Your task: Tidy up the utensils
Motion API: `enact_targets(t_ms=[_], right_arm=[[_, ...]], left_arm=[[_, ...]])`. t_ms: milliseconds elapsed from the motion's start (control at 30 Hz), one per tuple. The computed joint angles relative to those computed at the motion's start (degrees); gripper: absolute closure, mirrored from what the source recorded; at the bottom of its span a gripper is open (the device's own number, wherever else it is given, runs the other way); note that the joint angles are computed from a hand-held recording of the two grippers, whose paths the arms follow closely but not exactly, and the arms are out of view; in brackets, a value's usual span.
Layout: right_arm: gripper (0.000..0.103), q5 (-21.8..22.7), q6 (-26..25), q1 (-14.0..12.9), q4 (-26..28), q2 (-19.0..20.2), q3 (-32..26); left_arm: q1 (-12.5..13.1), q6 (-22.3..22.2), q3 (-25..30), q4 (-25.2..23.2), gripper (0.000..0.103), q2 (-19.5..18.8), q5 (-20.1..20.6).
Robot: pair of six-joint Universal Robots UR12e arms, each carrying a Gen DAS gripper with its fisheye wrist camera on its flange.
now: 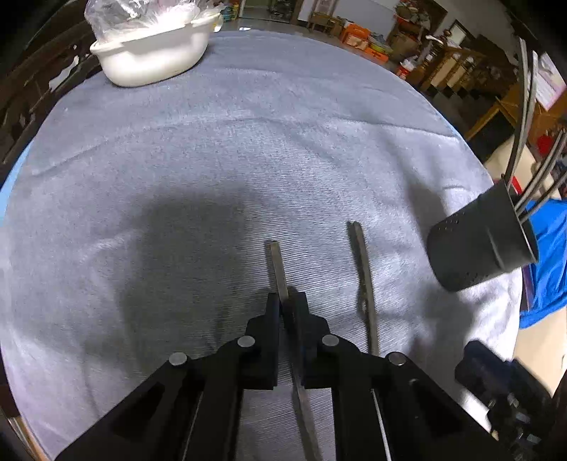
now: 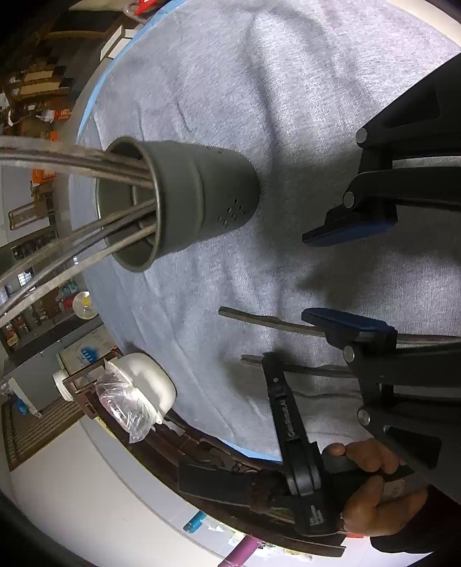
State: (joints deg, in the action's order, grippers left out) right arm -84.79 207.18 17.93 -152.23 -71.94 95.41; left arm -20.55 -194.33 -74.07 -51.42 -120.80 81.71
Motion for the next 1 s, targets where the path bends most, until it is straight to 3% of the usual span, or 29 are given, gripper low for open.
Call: enact_targets(t_ms=[167, 333, 467, 567, 800, 867, 933, 1000], right_arm=[[0.063, 0.83, -1.31, 0.35, 3.51, 1.68, -3.14], [0.063, 1.59, -2.23, 1.37, 7.44, 4.53, -8.01], [0.063, 0.67, -2.81, 1.99, 14.23, 7.26, -12.88], [0.063, 2.06, -1.58, 1.54, 15.85, 8.50, -14.52], [0.064, -0.38, -2.94, 2.00, 21.31, 11.30, -18.95], [0.072, -2.18, -4.04, 2.42, 21.57, 11.74, -19.53], [0.095, -2.26, -5.04, 2.38, 21.67, 11.81, -19.62], [0.096, -2.37, -5.54, 2.35, 20.91, 11.57, -19.05]], left_arm=[[1.39, 0.85, -1.44, 0.44, 0.094, 1.07, -0.89], [3.06, 1.82, -2.31, -0.97, 0.094, 1.59, -5.77], [4.10, -0.14, -3.03, -0.85, 0.090, 2.01, -9.40], [4.49, -0.47, -3.54, -0.35, 0.082, 2.38, -10.23], [4.79, 0.00, -3.75, -0.95, 0.082, 2.85, -10.80], [4.68, 0.19, -3.26, -1.81, 0.081, 2.59, -10.81], [4.61, 0.01, -2.59, -2.95, 0.077, 2.23, -11.05], [4.28, -0.64, -1.42, -4.28, 0.076, 1.49, -10.08]])
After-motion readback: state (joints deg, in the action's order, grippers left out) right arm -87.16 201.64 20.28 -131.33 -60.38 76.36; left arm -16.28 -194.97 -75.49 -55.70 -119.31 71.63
